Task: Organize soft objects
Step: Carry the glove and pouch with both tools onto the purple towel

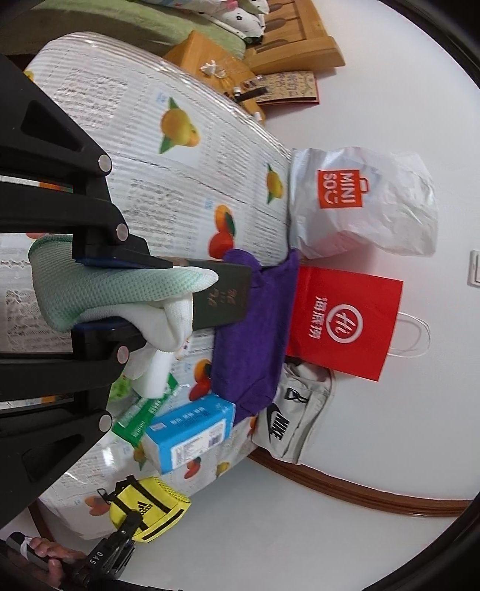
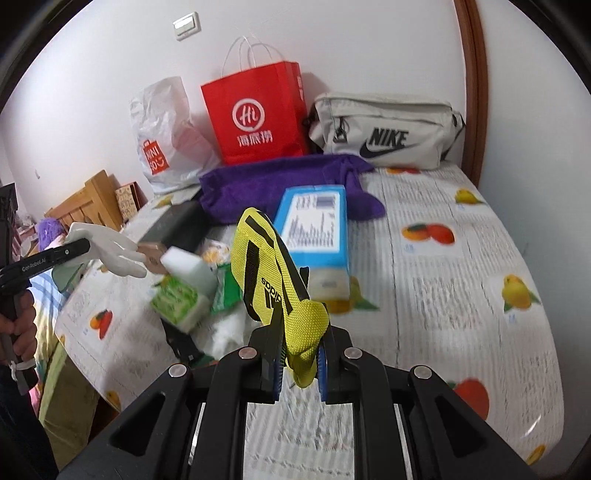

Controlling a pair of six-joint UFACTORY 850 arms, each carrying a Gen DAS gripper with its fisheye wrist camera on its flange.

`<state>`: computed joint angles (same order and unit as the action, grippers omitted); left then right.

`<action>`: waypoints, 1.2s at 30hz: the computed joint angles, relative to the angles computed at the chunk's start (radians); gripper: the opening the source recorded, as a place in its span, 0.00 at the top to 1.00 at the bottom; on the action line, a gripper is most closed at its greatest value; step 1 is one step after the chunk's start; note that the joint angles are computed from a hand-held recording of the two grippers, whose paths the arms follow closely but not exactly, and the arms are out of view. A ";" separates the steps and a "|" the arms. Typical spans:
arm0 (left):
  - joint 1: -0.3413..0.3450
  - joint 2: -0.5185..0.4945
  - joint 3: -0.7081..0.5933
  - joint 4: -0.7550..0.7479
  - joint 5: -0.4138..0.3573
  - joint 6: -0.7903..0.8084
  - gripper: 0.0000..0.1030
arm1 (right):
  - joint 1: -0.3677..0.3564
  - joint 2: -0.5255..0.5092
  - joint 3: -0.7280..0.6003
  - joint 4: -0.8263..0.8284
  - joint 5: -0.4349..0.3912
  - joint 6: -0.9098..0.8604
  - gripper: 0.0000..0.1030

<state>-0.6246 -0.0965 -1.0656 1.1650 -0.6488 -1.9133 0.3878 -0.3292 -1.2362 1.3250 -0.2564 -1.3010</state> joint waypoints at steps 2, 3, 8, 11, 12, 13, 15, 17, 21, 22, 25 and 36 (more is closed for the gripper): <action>0.006 -0.003 -0.016 0.000 0.000 0.016 0.81 | 0.002 -0.006 -0.025 -0.011 0.001 0.014 0.86; 0.008 -0.006 -0.024 -0.002 -0.002 0.025 0.81 | 0.002 -0.011 -0.040 -0.017 -0.001 0.020 0.86; 0.027 -0.026 -0.073 -0.005 -0.007 0.071 0.81 | 0.008 -0.050 -0.125 -0.118 0.011 0.119 0.86; 0.046 -0.043 -0.099 -0.013 -0.001 0.088 0.81 | 0.010 -0.079 -0.176 -0.200 0.007 0.206 0.86; 0.056 -0.051 -0.108 -0.022 0.004 0.099 0.81 | 0.010 -0.092 -0.199 -0.218 0.002 0.227 0.86; 0.064 -0.057 -0.116 -0.030 0.011 0.108 0.81 | 0.010 -0.101 -0.213 -0.234 0.000 0.245 0.86; 0.075 -0.067 -0.130 -0.038 0.017 0.121 0.81 | 0.012 -0.126 -0.252 -0.307 -0.001 0.323 0.86; 0.088 -0.084 -0.151 -0.050 0.025 0.143 0.81 | 0.012 -0.155 -0.295 -0.390 -0.009 0.406 0.86; 0.113 -0.119 -0.193 -0.069 0.045 0.187 0.81 | 0.012 -0.212 -0.382 -0.512 -0.032 0.537 0.86; 0.121 -0.132 -0.209 -0.077 0.052 0.203 0.81 | 0.012 -0.226 -0.404 -0.532 -0.041 0.557 0.86; 0.141 -0.163 -0.245 -0.094 0.069 0.240 0.81 | 0.014 -0.267 -0.471 -0.611 -0.062 0.633 0.86; 0.200 -0.251 -0.359 -0.170 0.096 0.354 0.81 | 0.027 -0.427 -0.732 -0.756 -0.152 0.781 0.86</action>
<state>-0.4245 -0.3477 -1.4251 0.9954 -0.5527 -1.5591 0.4144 -0.7562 -1.9682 0.5687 -0.4089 -0.5196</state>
